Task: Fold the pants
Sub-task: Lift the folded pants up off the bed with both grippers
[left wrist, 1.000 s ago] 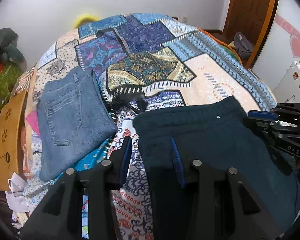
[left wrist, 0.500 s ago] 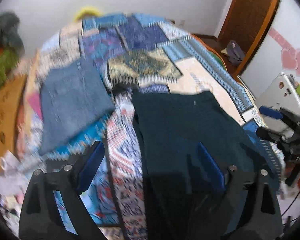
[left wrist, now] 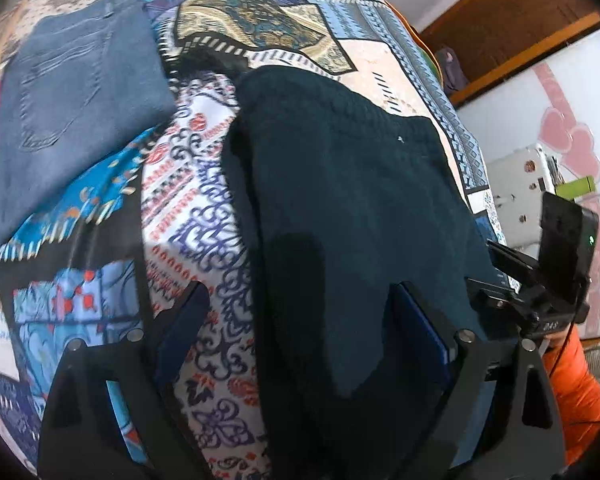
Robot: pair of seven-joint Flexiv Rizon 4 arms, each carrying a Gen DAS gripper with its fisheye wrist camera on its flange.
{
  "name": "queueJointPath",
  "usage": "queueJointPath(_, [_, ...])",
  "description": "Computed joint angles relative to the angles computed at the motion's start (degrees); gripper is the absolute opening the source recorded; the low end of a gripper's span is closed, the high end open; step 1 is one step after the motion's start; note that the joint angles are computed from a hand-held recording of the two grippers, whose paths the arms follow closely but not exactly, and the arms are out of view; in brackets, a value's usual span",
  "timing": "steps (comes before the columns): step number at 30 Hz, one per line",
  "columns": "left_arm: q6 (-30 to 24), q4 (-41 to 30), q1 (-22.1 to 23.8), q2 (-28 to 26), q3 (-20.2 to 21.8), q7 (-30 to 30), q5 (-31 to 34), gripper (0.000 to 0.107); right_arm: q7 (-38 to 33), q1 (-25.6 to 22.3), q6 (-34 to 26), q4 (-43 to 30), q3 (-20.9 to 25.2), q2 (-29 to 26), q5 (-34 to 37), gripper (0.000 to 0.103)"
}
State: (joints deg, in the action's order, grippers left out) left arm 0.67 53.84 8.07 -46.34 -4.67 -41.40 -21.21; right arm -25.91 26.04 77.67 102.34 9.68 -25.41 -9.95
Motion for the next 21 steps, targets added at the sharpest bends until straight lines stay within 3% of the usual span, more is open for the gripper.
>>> queueJointPath(4, [-2.2, -2.4, -0.2, -1.8, -0.6, -1.3, -0.8, 0.09, -4.7, -2.9, -0.5, -3.2, 4.2, -2.2, 3.5, 0.071])
queueJointPath(7, [-4.7, -4.4, -0.3, -3.0, -1.2, -2.0, -1.4, 0.072, -7.1, -4.3, -1.1, -5.0, 6.2, -3.0, 6.7, 0.058])
queueJointPath(11, [-1.1, -0.9, -0.3, -0.8, -1.1, 0.0, -1.6, 0.058, -7.8, -3.0, -3.4, -6.1, 4.8, -2.3, 6.9, 0.033])
queueJointPath(14, [2.1, 2.6, 0.5, 1.8, -1.5, 2.5, -3.3, 0.042, -6.7, -0.1, -5.4, -6.7, 1.4, -1.3, 3.2, 0.029])
queueJointPath(21, [9.6, 10.3, 3.3, 8.6, -2.3, 9.2, -10.0, 0.035, -2.1, 4.2, -4.3, -8.1, -5.1, -0.2, -7.3, 0.027])
